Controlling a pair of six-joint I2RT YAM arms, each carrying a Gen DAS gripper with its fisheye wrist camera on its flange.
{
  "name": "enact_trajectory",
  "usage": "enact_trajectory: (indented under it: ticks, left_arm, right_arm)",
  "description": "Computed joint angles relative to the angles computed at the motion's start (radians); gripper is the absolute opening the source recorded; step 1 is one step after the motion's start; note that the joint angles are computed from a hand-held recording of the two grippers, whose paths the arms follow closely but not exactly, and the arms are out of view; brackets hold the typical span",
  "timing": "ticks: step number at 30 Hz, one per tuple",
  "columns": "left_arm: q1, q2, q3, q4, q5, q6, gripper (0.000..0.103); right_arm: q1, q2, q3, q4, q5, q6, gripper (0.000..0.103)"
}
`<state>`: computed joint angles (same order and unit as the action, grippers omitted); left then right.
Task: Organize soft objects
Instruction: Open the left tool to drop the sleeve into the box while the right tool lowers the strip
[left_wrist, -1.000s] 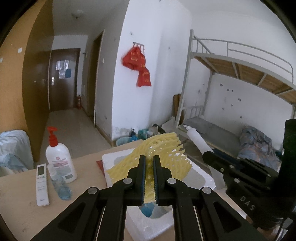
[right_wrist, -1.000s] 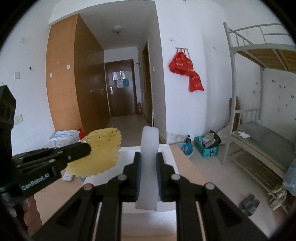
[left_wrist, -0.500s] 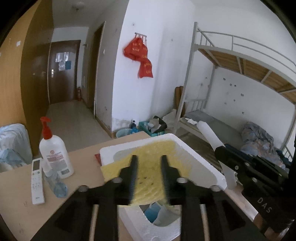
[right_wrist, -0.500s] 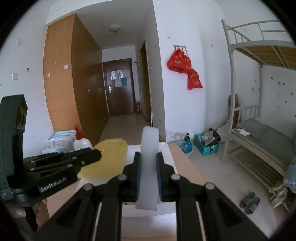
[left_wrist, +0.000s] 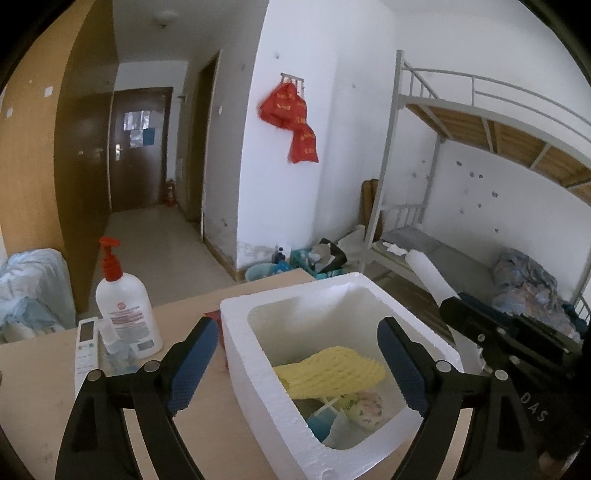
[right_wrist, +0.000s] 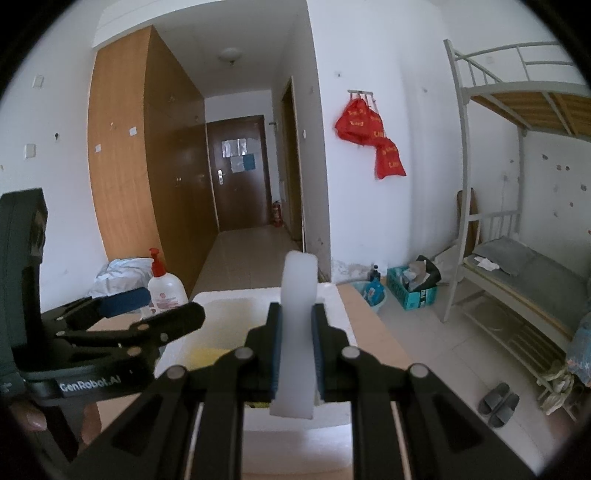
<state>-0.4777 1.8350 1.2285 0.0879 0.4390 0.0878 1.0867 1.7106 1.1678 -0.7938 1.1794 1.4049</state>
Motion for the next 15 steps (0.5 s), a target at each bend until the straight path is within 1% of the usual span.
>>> enact_trajectory:
  ticks: [5, 10, 15]
  left_arm:
    - [0.011, -0.023, -0.028, 0.029, -0.005, -0.005, 0.088]
    - [0.025, -0.047, -0.046, 0.039, -0.007, -0.002, 0.089]
    - [0.045, -0.073, -0.071, 0.058, -0.01, -0.007, 0.095]
  right_arm:
    - [-0.008, -0.011, -0.016, 0.038, -0.006, -0.035, 0.019]
    - [-0.031, -0.031, -0.052, 0.129, -0.023, -0.114, 0.019]
    - [-0.053, -0.045, -0.077, 0.229, -0.04, -0.215, 0.019]
